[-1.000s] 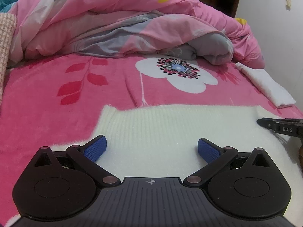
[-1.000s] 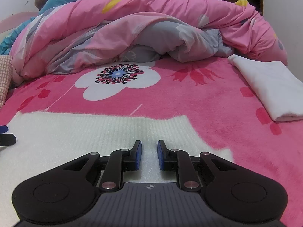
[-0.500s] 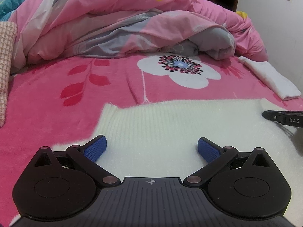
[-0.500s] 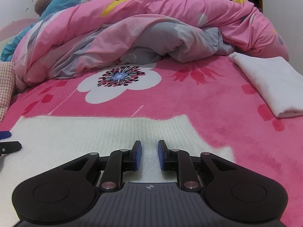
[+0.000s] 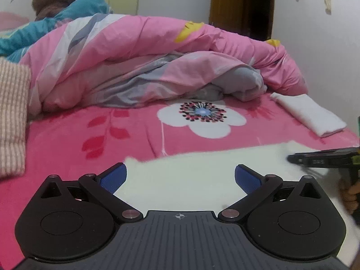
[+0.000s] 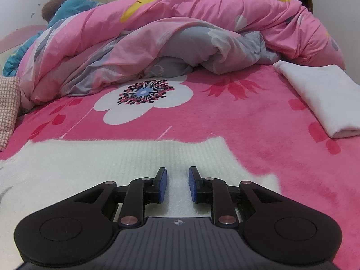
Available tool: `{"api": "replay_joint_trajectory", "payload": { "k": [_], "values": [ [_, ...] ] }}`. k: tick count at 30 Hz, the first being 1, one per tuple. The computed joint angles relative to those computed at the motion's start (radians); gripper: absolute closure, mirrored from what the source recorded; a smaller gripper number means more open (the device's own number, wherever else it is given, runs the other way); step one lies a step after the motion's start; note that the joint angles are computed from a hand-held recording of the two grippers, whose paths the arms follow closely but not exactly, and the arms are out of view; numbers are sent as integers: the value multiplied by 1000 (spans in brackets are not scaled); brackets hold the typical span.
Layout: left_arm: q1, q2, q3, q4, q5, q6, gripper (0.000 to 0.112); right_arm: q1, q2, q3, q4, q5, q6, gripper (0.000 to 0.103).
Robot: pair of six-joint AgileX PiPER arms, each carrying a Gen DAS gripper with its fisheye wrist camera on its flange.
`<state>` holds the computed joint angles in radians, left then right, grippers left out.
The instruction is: Fold clothes
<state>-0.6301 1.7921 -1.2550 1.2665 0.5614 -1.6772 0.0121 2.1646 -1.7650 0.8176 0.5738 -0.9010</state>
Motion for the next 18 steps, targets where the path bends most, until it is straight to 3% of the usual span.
{"api": "replay_joint_trajectory", "payload": {
  "k": [3, 7, 11, 13, 16, 18],
  "values": [
    [-9, 57, 5, -38, 20, -15, 9, -1, 1, 0, 3, 0, -3, 81],
    [-1, 50, 75, 122, -18, -206, 9, 0, 0, 3, -1, -5, -7, 81],
    [7, 43, 77, 109, -31, -191, 9, -15, 1, -34, -20, 57, 45, 78],
    [5, 40, 82, 118, -31, -203, 9, -31, -61, 41, 44, 54, -5, 72],
    [2, 39, 88, 132, -30, -220, 9, -65, -205, 242, 256, 39, -249, 72],
    [0, 39, 91, 140, -29, -229, 9, -63, -266, 337, 280, -10, -329, 72]
  ]
}}
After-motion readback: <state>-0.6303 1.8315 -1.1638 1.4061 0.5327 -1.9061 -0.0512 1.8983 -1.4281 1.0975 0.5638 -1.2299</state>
